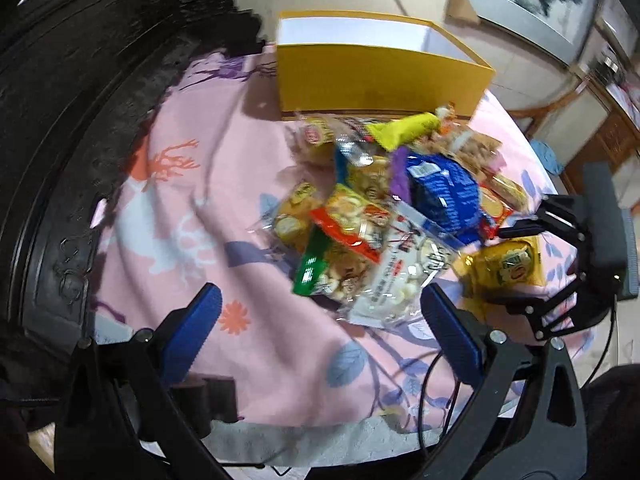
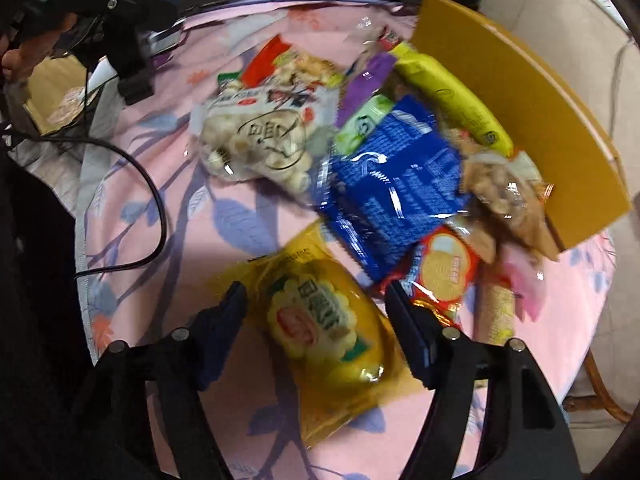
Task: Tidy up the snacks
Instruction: 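Grasp the white snack bag with the left gripper while the right grasps the yellow bag, then lift both bags over the yellow box and open both grippers to drop them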
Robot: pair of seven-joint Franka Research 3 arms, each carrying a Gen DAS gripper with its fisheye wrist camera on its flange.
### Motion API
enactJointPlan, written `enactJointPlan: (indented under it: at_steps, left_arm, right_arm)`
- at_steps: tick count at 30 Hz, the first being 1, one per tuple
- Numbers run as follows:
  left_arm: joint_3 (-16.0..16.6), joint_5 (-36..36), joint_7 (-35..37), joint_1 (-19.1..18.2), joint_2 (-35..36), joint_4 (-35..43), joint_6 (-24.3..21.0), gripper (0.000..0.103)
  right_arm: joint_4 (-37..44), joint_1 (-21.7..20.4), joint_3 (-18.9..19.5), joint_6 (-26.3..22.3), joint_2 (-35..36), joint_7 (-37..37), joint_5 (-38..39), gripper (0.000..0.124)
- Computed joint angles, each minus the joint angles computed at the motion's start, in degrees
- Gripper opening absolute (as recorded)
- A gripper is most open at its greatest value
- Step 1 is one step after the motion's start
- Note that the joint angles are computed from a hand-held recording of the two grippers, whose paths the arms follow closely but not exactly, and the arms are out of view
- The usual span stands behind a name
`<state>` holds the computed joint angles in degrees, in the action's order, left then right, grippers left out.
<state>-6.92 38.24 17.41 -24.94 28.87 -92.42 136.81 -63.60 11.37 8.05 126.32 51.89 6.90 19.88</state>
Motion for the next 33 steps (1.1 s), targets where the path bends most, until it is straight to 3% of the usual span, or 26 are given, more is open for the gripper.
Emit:
enactJointPlan:
  at_steps: [6, 14, 17, 19, 24, 27, 33]
  left_arm:
    - [-1.84, -3.19, 10.22, 1.68, 4.79, 4.37, 5.58, 0.101]
    - [-3.52, -14.03, 22.67, 3.86, 12.71, 10.90, 8.73, 0.099]
    - [-4.71, -18.14, 27.06, 5.08, 15.14, 12.98, 8.79, 0.078]
    - [-3.46, -18.73, 28.37, 3.92, 17.17, 16.03, 6.05, 0.065]
    - [-2.63, -19.59, 30.36, 3.41, 17.33, 16.56, 5.68, 0.045]
    - [-3.20, -20.58, 31.30, 3.99, 15.79, 14.22, 7.31, 0.036]
    - [-2.54, -20.42, 29.98, 3.97, 10.73, 8.46, 13.71, 0.035]
  right_arm:
    - [-2.61, -0.35, -0.63, 1.35, -1.60, 4.59, 1.22, 0.049]
    - [-9.68, -2.00, -0.61, 6.69, -5.33, 12.45, 4.23, 0.048]
    - [-11.11, -2.54, -0.58, 8.33, -6.09, 15.87, 5.49, 0.048]
    - [-10.92, -2.90, -0.56, 7.93, -6.06, 18.61, 6.13, 0.048]
    - [-8.84, -3.58, -0.25, 6.61, -4.92, 22.66, 6.81, 0.048]
    - [-9.14, -4.31, 0.37, 6.03, -5.75, 22.56, 7.26, 0.048]
    - [-7.09, -6.45, 2.00, 4.11, -6.91, 22.52, 11.66, 0.048]
